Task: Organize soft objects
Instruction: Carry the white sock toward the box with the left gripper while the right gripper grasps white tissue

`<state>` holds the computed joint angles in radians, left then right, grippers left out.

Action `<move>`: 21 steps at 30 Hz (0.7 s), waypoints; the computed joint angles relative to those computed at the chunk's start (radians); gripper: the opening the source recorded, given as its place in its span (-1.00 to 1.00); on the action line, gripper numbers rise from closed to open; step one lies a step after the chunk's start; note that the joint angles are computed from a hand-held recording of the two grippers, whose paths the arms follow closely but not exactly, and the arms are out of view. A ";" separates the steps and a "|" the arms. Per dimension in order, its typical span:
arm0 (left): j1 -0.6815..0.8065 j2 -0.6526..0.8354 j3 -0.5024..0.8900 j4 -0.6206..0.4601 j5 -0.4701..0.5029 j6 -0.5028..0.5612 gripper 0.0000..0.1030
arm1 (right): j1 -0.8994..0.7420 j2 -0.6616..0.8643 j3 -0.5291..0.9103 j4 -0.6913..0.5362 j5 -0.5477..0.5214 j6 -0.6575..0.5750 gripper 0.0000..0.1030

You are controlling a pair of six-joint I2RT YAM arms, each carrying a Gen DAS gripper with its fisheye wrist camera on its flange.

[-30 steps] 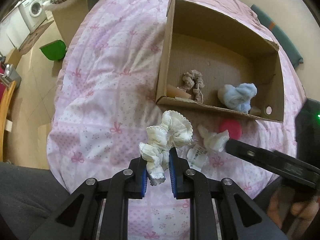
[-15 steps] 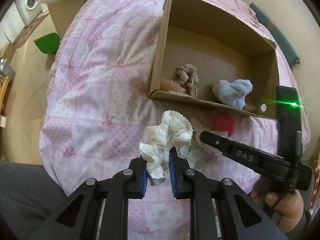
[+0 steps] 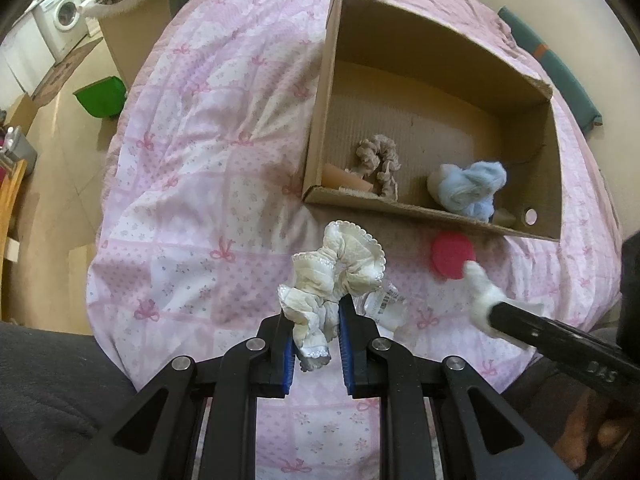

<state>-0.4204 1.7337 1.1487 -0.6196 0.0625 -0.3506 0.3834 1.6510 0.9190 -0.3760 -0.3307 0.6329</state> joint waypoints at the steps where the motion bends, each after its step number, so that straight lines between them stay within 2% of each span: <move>1: 0.000 -0.013 -0.003 0.000 0.004 0.003 -0.68 | -0.010 -0.026 -0.014 -0.002 -0.002 -0.004 -0.72; 6: 0.006 -0.047 0.026 -0.016 0.008 0.009 -0.68 | -0.066 -0.153 -0.048 -0.052 0.007 -0.047 -0.72; 11: -0.006 -0.018 0.148 -0.045 -0.018 0.027 -0.68 | -0.119 -0.199 -0.011 -0.082 0.027 -0.098 -0.72; 15: -0.013 0.049 0.285 -0.075 -0.054 0.055 -0.68 | -0.171 -0.195 0.031 -0.079 0.051 -0.143 -0.72; 21: -0.023 0.189 0.502 -0.111 -0.093 0.087 -0.68 | -0.234 -0.085 0.130 -0.047 0.076 -0.191 -0.72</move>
